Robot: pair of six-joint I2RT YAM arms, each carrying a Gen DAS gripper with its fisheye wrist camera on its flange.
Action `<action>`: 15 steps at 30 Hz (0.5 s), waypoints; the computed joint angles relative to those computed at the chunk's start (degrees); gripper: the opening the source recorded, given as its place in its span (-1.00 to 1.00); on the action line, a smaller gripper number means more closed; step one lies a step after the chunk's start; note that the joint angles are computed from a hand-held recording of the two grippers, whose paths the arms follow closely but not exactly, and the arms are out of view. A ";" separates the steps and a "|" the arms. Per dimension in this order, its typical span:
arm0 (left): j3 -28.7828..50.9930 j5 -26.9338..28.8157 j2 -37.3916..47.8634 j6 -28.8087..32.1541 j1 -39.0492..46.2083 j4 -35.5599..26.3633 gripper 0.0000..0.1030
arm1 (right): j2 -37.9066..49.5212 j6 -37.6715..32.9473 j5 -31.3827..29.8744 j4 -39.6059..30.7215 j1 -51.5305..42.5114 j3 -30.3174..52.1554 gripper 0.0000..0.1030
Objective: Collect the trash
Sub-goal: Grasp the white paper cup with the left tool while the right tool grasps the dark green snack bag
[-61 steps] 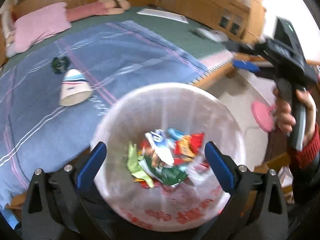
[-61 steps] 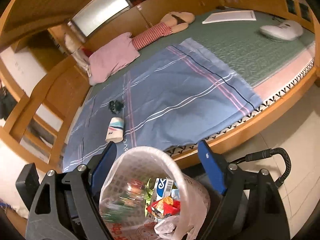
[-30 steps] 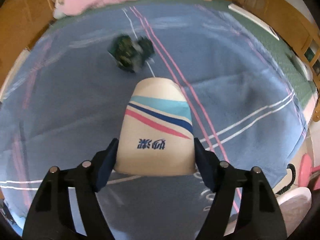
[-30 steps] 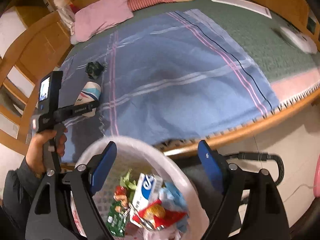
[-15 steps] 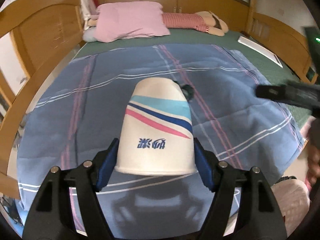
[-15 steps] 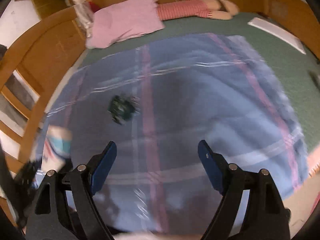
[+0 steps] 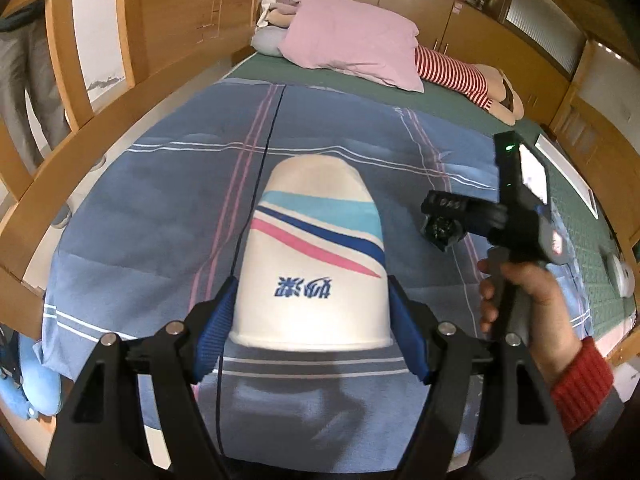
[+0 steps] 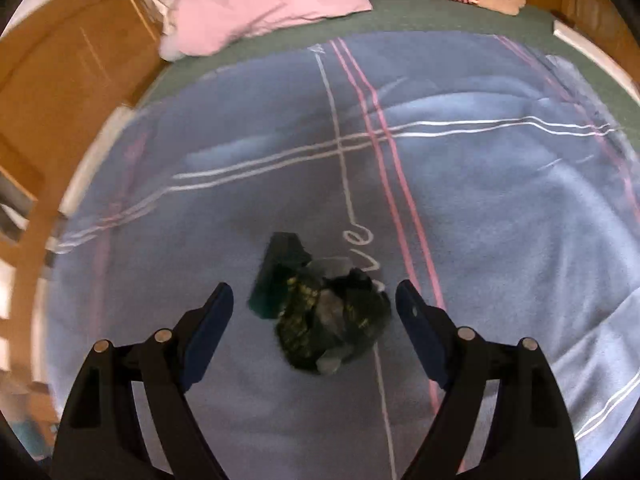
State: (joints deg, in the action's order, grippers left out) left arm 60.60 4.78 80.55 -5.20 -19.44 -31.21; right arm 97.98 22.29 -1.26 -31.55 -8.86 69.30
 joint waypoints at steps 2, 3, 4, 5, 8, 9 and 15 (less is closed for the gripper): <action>0.35 -0.07 0.73 -0.32 -0.67 0.07 0.41 | 0.15 -0.17 1.02 0.09 0.46 -0.33 0.59; 0.70 0.16 1.26 -0.10 -0.65 0.01 0.41 | -0.11 -0.41 1.76 0.09 0.67 -0.84 0.59; 0.90 0.29 1.77 0.01 -0.75 0.10 0.41 | -0.28 -1.38 2.91 0.18 0.91 -1.09 0.59; 0.64 0.22 1.62 -0.10 -1.01 0.13 0.41 | -0.40 -1.80 3.52 0.12 1.17 -1.27 0.58; 0.32 2.45 2.47 -0.38 -0.70 0.47 0.41 | -1.91 -3.99 4.08 1.11 1.42 -3.74 0.14; 0.68 4.49 3.52 -0.68 -0.09 0.22 0.41 | -3.04 -4.80 3.09 0.68 1.22 -4.62 0.13; 1.66 8.42 9.26 -2.40 0.32 0.72 0.41 | -10.19 -7.53 1.99 -3.66 1.20 -9.25 0.09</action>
State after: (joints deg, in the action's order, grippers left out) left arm 62.26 13.20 89.82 -7.60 -19.12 -30.49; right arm 87.78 14.77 0.73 -35.22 -7.66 60.05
